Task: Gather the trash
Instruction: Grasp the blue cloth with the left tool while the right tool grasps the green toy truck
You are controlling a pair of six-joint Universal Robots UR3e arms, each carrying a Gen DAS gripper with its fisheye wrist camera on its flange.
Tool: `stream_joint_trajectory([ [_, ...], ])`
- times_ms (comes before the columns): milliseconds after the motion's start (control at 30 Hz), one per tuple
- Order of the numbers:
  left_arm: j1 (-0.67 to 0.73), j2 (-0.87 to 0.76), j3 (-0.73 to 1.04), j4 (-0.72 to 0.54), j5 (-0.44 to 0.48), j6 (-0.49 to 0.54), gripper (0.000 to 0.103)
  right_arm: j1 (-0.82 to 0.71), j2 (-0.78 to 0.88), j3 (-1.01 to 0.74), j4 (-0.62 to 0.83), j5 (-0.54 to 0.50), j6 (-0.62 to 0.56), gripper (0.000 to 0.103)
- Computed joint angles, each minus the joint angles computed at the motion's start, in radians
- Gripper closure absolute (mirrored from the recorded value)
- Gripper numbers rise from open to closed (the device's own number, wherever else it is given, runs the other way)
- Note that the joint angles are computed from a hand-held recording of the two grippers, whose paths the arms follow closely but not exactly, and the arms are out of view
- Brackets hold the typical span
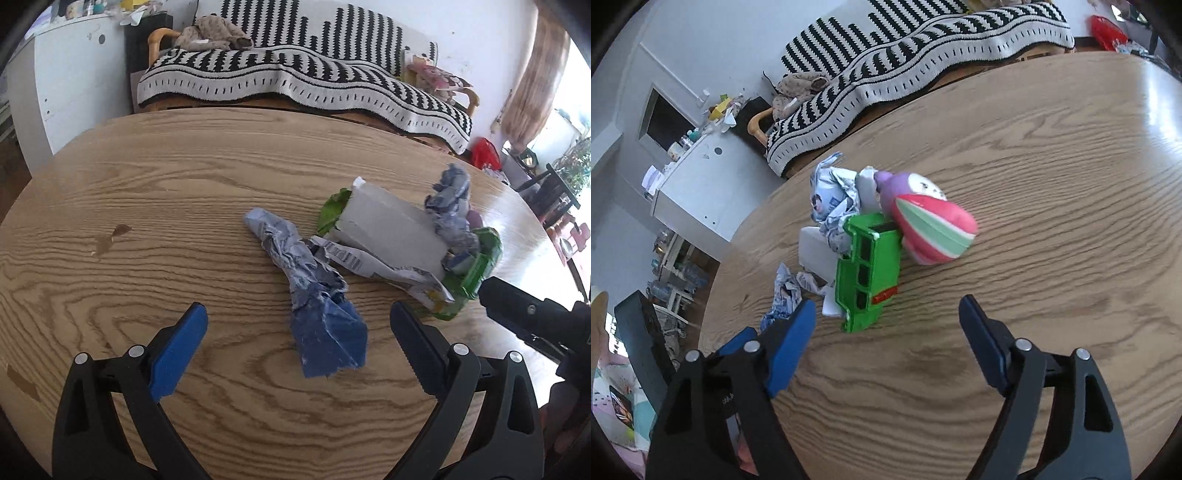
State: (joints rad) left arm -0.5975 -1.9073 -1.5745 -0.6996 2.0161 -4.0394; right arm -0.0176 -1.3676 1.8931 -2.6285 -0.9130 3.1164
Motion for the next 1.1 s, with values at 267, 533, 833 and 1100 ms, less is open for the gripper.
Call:
stream_joint_trajectory([
  [267, 0.022, 0.007, -0.021, 0.023, -0.034, 0.014, 0.035, 0.056, 0.088, -0.064, -0.065, -0.003, 0.055, 0.04],
  [533, 0.022, 0.009, 0.036, -0.091, -0.044, 0.009, 0.078, 0.075, 0.0, -0.019, -0.061, -0.066, -0.014, 0.066],
  [833, -0.067, 0.009, 0.156, -0.164, 0.012, 0.005, 0.079, -0.085, -0.299, 0.127, 0.117, -0.015, -0.216, 0.066],
  [1100, -0.181, -0.132, 0.441, -0.28, 0.032, 0.004, 0.079, -0.374, -0.547, 0.18, 0.454, 0.034, -0.493, 0.066],
])
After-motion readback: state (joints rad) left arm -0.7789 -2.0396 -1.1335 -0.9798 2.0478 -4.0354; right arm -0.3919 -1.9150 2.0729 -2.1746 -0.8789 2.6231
